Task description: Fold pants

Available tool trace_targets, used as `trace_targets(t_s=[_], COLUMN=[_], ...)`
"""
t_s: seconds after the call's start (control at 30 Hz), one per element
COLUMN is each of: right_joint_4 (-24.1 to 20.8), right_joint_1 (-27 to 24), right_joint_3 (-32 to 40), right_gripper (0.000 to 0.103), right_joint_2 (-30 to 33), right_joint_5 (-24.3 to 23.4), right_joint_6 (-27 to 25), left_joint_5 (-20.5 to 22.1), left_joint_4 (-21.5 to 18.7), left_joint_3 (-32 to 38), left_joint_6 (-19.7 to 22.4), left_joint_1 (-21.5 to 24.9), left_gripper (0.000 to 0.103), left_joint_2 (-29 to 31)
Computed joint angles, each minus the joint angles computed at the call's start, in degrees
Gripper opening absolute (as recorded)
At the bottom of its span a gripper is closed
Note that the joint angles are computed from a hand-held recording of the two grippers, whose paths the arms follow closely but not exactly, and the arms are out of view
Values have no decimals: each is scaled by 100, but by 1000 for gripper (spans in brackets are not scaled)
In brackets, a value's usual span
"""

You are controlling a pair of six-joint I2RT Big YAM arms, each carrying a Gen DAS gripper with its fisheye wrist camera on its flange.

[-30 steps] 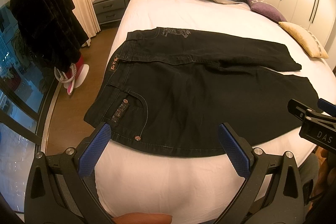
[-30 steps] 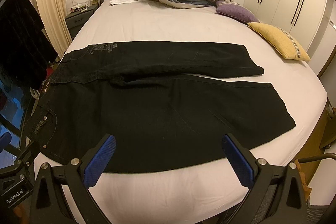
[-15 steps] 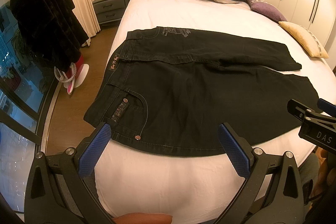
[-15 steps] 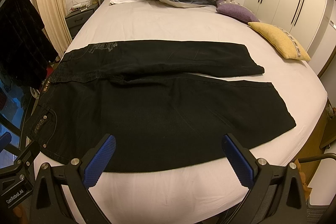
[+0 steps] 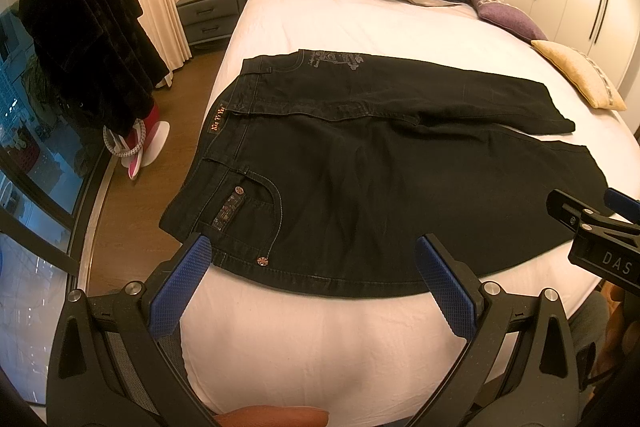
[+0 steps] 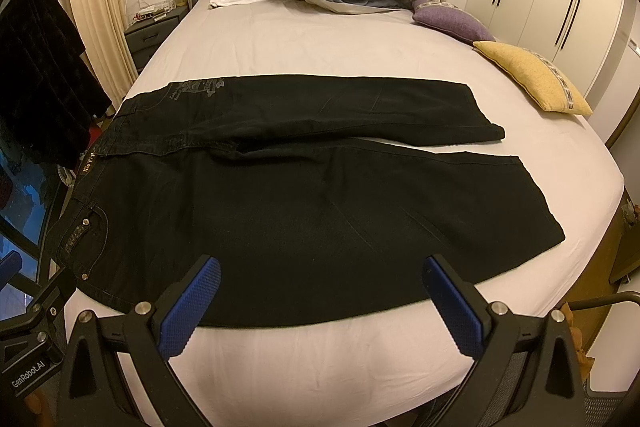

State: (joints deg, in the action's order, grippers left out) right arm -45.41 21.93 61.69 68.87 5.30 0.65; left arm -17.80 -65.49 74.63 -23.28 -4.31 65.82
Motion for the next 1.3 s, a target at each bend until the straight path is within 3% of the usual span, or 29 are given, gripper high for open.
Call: trace_targets(t_s=[0.5, 0.67, 0.8, 0.93, 0.97, 1.03, 1.1, 1.17, 1.3], right_joint_4=[11, 57, 205, -12, -128, -379, -699, -1113, -1591], right_joint_1=[79, -71, -374, -672, -724, -825, -899, -928, -966], right_joint_3=[-46, 58, 287, 950, 1193, 1674, 2218, 2907, 4187], right_gripper=[103, 103, 103, 103, 103, 103, 103, 101, 98], right_joint_2=[109, 229, 419, 1004, 1219, 1652, 2117, 2665, 3616], right_joint_5=[0, -437, -1418, -2322, -2480, -2831, -3097, -3273, -3422], right_joint_6=[38, -266, -798, -1223, -1328, -1615, -2012, -2623, -3428], left_joint_5=[88, 324, 1069, 762, 655, 874, 943, 995, 1229], left_joint_4=[2, 41, 191, 408, 293, -183, 19, 173, -458], left_joint_3=[-26, 65, 323, 756, 983, 1673, 2101, 2865, 4986], left_joint_6=[40, 184, 827, 1671, 1913, 2234, 2461, 2984, 3958], left_joint_1=[74, 243, 663, 893, 955, 1195, 1398, 1597, 1834], left_gripper=[103, 103, 103, 103, 103, 103, 103, 103, 103], left_joint_2=[103, 249, 571, 1109, 1345, 1962, 2319, 2944, 4497])
